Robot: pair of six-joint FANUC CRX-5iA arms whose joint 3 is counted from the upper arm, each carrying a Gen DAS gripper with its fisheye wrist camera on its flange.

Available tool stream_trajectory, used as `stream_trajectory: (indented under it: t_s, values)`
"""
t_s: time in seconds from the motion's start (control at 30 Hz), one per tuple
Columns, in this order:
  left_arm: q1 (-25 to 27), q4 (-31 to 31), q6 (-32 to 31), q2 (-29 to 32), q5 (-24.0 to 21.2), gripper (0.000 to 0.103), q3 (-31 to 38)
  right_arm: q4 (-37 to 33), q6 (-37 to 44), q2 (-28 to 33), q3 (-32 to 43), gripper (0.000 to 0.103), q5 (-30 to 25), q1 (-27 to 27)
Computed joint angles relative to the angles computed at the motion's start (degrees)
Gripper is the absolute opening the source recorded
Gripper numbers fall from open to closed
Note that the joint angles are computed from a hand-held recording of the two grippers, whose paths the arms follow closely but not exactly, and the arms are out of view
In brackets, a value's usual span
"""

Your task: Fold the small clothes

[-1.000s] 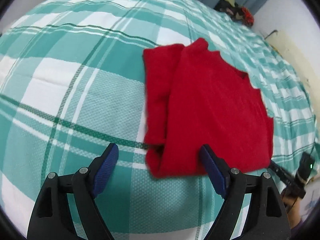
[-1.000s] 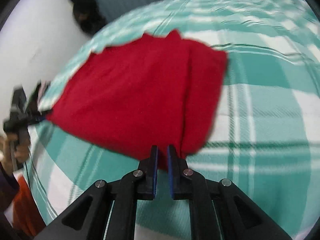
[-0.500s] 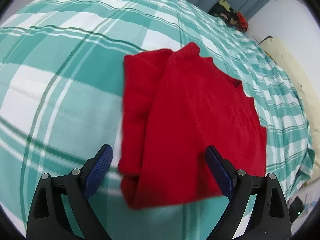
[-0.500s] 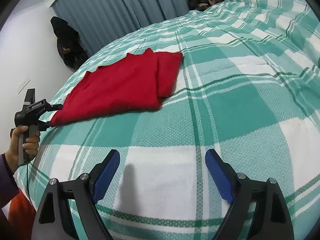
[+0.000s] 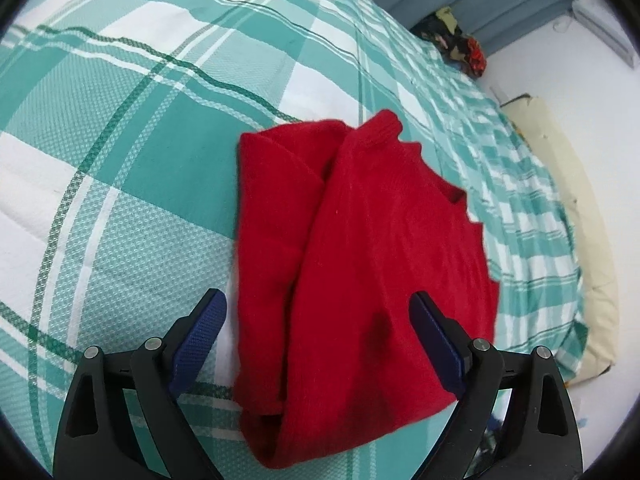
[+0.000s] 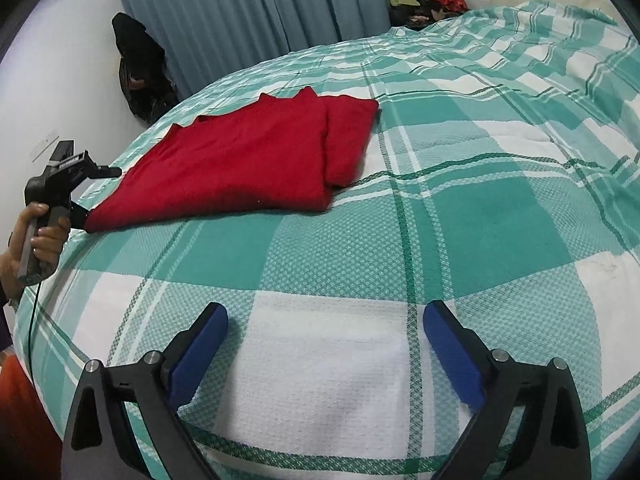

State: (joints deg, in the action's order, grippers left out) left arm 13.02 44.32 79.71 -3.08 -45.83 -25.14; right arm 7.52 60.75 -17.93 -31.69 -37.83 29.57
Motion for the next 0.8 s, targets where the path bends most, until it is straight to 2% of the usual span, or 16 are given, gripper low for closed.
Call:
stream_trajectory:
  t_s: [0.17, 0.23, 0.3, 0.33, 0.37, 0.4, 0.43, 0.47, 0.57, 0.63, 0.8]
  values:
    - [0.5, 6.1, -3.8, 1.0, 0.4, 0.085, -1.3, -0.1, 0.2, 0.0, -0.3, 0.100, 0.5, -0.1]
    - [0.3, 6.1, -4.2, 1.8, 0.5, 0.083, -0.7, 0.5, 0.0, 0.2, -0.3, 0.100, 0.5, 0.2]
    - [0.0, 5.2, -3.4, 3.0, 0.6, 0.078, 0.6, 1.1, -0.4, 0.4, -0.4, 0.101, 0.5, 0.4]
    - [-0.2, 4.1, -2.2, 3.4, 0.9, 0.065, 1.3, 1.3, -0.5, 0.4, -0.5, 0.101, 0.6, 0.5]
    - [-0.1, 3.3, -1.2, 3.6, 0.9, 0.041, 1.6, 1.4, -0.6, 0.5, -0.5, 0.101, 0.6, 0.5]
    - [0.1, 1.5, 1.7, 4.1, 0.3, 0.022, 2.5, 1.5, -0.6, 0.5, -0.5, 0.101, 0.7, 0.5]
    - [0.5, 1.3, 2.8, 4.5, -0.4, 0.009, 2.6, 1.4, -0.6, 0.5, -0.5, 0.101, 0.7, 0.4]
    - [0.6, 1.3, 4.6, 4.3, -0.2, 0.008, 2.4, 1.4, -0.6, 0.5, -0.5, 0.101, 0.7, 0.4]
    - [-1.7, -10.5, 15.4, 3.5, -1.8, 0.007, 8.8, 1.4, -0.6, 0.4, -0.6, 0.101, 0.8, 0.5]
    - [-3.9, -13.0, 17.9, 3.6, -2.6, 0.007, 12.5, 1.0, -0.3, 0.4, -0.5, 0.101, 0.9, 0.3]
    - [-14.1, -23.7, 27.6, 9.3, -5.7, 0.007, 30.2, 1.0, -0.2, 0.5, -0.4, 0.102, 0.8, 0.5]
